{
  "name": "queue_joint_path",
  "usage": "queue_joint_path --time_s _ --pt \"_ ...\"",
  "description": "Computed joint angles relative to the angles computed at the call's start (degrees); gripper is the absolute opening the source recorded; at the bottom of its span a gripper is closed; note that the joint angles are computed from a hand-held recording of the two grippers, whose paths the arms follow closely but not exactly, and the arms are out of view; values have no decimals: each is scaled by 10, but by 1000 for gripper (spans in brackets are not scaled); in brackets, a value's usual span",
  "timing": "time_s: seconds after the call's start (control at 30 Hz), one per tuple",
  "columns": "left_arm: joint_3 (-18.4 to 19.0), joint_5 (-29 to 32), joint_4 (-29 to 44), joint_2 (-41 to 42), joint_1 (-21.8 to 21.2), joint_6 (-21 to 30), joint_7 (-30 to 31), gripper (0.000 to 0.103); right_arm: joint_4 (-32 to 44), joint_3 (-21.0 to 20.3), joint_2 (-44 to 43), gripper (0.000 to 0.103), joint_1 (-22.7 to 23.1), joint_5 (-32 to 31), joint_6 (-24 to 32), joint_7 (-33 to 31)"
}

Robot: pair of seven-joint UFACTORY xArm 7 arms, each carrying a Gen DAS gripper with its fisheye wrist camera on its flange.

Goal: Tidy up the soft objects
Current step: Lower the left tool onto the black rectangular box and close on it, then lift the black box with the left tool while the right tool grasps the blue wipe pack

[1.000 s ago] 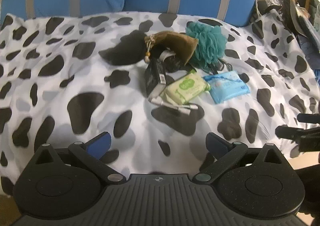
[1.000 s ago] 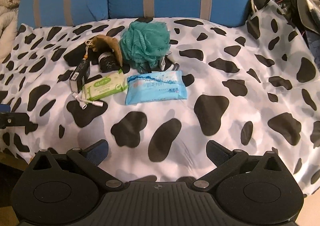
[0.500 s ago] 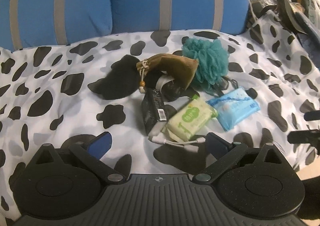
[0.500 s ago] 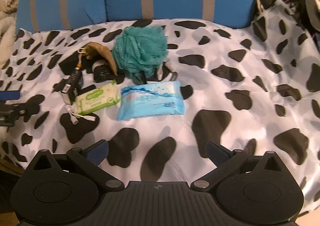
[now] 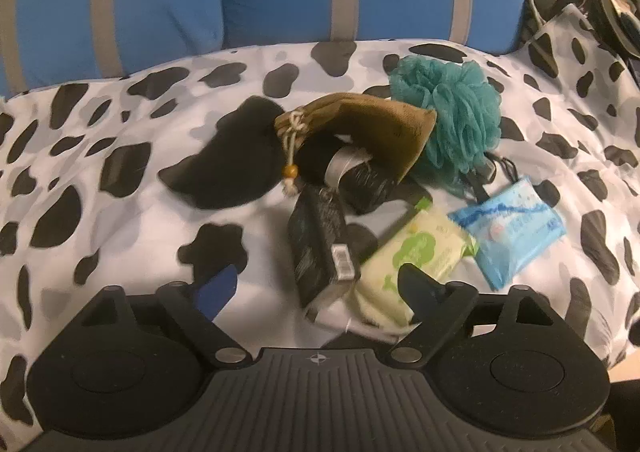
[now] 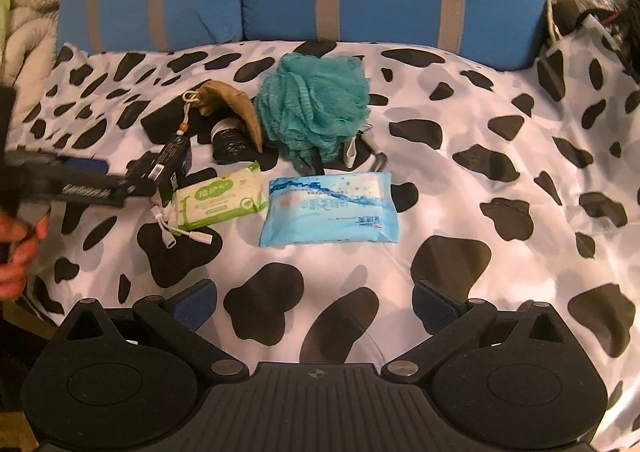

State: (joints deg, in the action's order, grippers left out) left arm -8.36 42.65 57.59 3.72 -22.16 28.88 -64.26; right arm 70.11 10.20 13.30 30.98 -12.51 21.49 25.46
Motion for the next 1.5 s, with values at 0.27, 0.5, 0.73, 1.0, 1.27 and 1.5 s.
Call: queue_joint_path --time_s 0.27,0.5,0.73,1.0,1.27,1.5 --pt "17 14 54 60 -11 24 -1 62 1 -3 0 103 9 -38 12 -6" --pt "34 -23 60 82 -19 22 22 39 1 1 2 103 3 -24 13 -13" --pt "44 -36 36 71 -14 -12 8 29 -1 20 3 103 -17 49 1 -58" --pt "47 12 14 50 -13 -39 -13 25 -2 -1 4 103 1 29 1 -34" --pt "18 61 -17 -22 -1 -37 -53 25 -4 6 6 103 -10 35 0 -25" --pt "-36 50 -67 -114 26 -41 -78 25 -1 -13 12 103 6 2 -7 20"
